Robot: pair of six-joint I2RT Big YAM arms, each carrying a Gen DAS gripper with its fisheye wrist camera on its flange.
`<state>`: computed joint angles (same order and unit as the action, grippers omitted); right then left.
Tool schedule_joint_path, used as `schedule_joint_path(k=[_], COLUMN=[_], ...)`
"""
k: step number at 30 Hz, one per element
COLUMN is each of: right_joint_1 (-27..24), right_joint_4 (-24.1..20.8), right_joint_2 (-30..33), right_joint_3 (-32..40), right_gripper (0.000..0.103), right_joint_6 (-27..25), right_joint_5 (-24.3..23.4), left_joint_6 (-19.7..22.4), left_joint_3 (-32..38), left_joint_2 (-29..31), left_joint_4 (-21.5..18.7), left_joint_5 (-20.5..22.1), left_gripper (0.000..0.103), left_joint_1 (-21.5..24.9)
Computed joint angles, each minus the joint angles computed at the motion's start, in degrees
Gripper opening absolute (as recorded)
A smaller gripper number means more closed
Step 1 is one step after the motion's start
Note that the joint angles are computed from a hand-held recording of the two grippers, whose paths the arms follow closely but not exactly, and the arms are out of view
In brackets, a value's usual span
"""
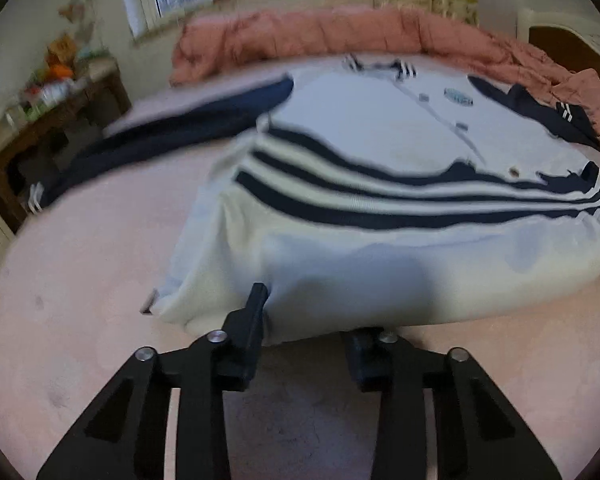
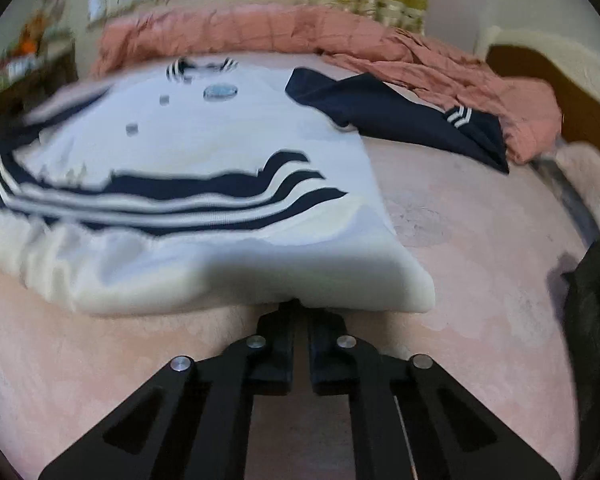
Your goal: Fold large clothes
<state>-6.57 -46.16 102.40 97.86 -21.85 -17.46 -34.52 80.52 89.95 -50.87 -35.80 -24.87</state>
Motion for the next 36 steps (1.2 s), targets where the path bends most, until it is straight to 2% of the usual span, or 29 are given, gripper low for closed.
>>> schedule_joint_path(k=[3, 6, 8, 10, 12, 13, 14, 15, 17, 18, 19, 20, 21, 22, 23, 25, 26, 28, 31, 36], right_joint_1=[-1.2, -1.0, -1.1, -1.8, -2.8, -3.2, -3.1, -2.9, -1.7, -1.2, -0.8, -0.5, -0.5, -0.4, -0.5, -0.6, -0.3, 0.8, 2.5, 5.9], right_joint_4=[-0.6, 0.4, -4.0, -7.7, -16.0, -21.9, -24.9, -25.1, -18.9, -17.9, -18.0, -18.5, -18.9, -18.6, -17.8, -13.9, -10.0, -7.4, -7.0, -8.4], right_joint_2=[0.1, -0.7, 0.5, 1.9, 4.5, 6.3, 7.0, 6.6, 3.8, 3.6, 4.0, 5.1, 6.1, 6.9, 6.9, 5.9, 4.6, 3.9, 5.4, 12.4], right_joint_3=[1.0, 0.1, 2.2, 4.2, 8.5, 11.1, 12.3, 11.7, 7.6, 7.1, 7.4, 8.1, 8.8, 9.3, 9.2, 7.6, 6.1, 6.2, 10.2, 23.0], right_gripper=[0.004, 0.005, 0.01, 0.013, 0.027, 0.052, 0.08, 0.084, 0.084, 0.083, 0.078, 0.061, 0.053, 0.046, 0.033, 0.018, 0.017, 0.016, 0.016, 0.015], right_joint_6=[1.7, 0.6, -0.7, -0.1, -0.7, -3.1, -5.2, -6.4, -4.4, -3.2, -1.3, 1.3, 3.2, 5.6, 6.9, 9.6, 10.9, 10.9, 12.6, 16.7], right_joint_5=[-5.4, -4.1, -4.9, -8.4, -16.0, -21.5, -24.2, -25.6, -23.2, -22.0, -20.9, -20.4, -20.5, -20.9, -21.5, -24.1, -23.8, -20.9, -17.2, -11.3], left_joint_6=[1.8, 1.3, 0.6, 0.6, 0.5, 0.4, 0.3, 0.2, 0.2, 0.1, 0.0, -0.1, 0.1, 0.2, 0.4, 0.4, 0.4, 0.7, 1.3, 2.9], left_joint_3=[0.2, 0.0, -0.2, -0.2, -0.3, -0.3, -0.5, -0.5, -0.6, -0.7, -0.8, -1.3, -1.9, -2.2, -2.5, -2.4, -2.1, -1.2, 1.9, 10.9], left_joint_2=[-0.4, -0.6, -0.5, -0.6, -0.6, -0.6, -0.6, -0.6, -0.6, -0.7, -0.8, -1.1, -1.6, -1.9, -2.2, -2.2, -2.1, -1.8, -0.4, 5.8], left_joint_4=[2.1, 2.8, 2.8, 3.2, 3.6, 3.7, 3.8, 3.8, 4.0, 4.1, 4.3, 4.8, 5.9, 6.7, 7.4, 7.9, 8.1, 9.0, 8.2, 4.4], left_joint_5=[-3.2, -0.8, 1.1, 2.2, 2.6, 2.6, 2.7, 2.6, 2.5, 2.7, 2.9, 3.4, 4.3, 4.8, 5.3, 5.6, 5.9, 6.7, 7.7, 6.8], left_gripper=[0.03, 0.03, 0.03, 0.03, 0.031, 0.031, 0.032, 0.032, 0.033, 0.033, 0.034, 0.034, 0.034, 0.039, 0.043, 0.042, 0.036, 0.034, 0.034, 0.034], left_joint_1=[-0.8, 0.2, 1.0, 1.4, 1.6, 1.6, 1.6, 1.5, 1.5, 1.5, 1.6, 1.7, 1.9, 1.9, 2.0, 2.1, 2.3, 3.2, 4.7, 7.2])
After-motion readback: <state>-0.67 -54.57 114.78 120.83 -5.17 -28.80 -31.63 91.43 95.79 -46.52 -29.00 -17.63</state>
